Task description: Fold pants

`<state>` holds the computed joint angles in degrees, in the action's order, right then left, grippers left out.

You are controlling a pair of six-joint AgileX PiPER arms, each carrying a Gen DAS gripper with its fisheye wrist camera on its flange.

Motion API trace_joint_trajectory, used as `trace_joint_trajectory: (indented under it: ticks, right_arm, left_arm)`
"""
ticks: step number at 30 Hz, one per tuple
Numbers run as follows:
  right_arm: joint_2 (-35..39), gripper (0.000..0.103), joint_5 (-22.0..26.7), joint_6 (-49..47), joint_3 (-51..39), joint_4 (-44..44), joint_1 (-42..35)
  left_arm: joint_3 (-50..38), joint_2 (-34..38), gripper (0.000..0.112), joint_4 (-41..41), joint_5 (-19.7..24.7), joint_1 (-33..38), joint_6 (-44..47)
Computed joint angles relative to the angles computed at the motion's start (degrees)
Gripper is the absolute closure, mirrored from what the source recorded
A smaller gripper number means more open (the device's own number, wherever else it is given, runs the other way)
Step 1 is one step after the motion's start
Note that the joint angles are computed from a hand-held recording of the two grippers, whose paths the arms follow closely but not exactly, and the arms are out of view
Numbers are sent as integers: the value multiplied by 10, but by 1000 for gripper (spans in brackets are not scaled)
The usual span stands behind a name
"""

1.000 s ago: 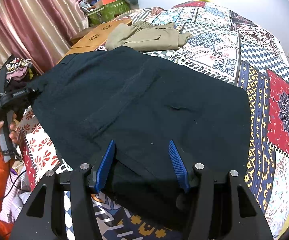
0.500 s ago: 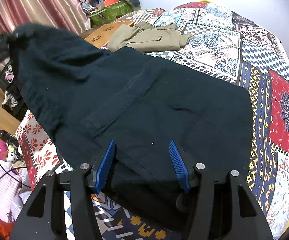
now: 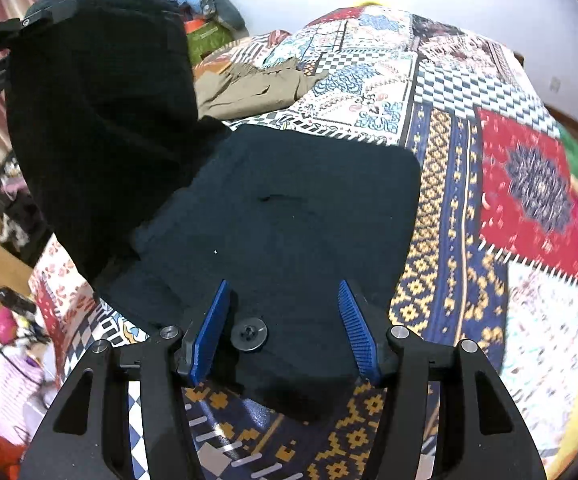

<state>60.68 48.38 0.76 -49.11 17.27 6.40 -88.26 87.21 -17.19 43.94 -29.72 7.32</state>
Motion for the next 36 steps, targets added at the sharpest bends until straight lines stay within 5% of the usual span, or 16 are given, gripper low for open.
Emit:
trace_joint_trajectory:
  ticks: [7,16,24,26,30,36]
  right_arm:
    - [-51,51,34,-14,-5,-2,-64]
    - [-69,51,94,-156,46,132,-223]
    - [-107,51,114,-153,32,88,-273]
    - [-122,51,134,-172,34,97,-308]
    - [-135,51,152,-186,28,100,-344]
    - [-148,51,165,-189,12,99,-355]
  left_arm:
    - [9,36,92,-33,-12,-71,7]
    - [38,85,92,-31,-24,-150,12]
    - [75,117,91,20,-19,-202,-7]
    - [79,118,87,54,-25,-220,-26]
    - [73,115,58,30,-4,-221,-7]
    - [67,86,53,38,21,-215,-17]
